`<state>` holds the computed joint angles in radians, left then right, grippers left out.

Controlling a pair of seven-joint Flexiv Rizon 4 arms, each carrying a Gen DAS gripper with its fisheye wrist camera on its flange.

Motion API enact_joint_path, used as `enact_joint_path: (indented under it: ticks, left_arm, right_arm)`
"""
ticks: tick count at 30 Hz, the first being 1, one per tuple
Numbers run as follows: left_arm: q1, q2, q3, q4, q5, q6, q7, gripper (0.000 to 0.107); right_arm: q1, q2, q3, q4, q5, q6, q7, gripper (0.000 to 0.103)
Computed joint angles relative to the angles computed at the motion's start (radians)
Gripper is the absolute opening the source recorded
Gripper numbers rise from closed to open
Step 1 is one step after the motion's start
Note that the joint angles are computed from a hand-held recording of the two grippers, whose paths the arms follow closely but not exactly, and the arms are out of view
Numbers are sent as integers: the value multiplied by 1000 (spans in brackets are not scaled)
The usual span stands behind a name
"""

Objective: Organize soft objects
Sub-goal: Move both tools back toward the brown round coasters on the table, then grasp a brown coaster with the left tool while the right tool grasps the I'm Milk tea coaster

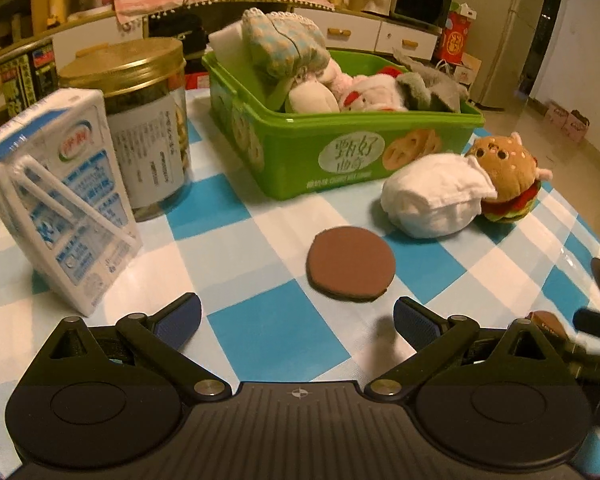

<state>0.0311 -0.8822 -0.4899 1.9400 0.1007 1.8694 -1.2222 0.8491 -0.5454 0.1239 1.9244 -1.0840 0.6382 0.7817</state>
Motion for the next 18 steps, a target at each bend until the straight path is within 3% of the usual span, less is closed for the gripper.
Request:
enact_joint_path:
  ticks: [6, 8, 18]
  left_arm:
    - [-14, -48, 15, -18, 60, 95, 17, 98]
    - [-12, -58, 12, -26, 74, 102, 13, 98]
    - [-48, -58, 43, -56, 67, 95, -9, 99]
  right_arm:
    - [50, -53, -6, -30, -1, -70, 16, 74]
    - [54, -60, -9, -32, -9, -74, 21, 84]
    - [63, -74, -13, -46, -9, -100, 20, 84]
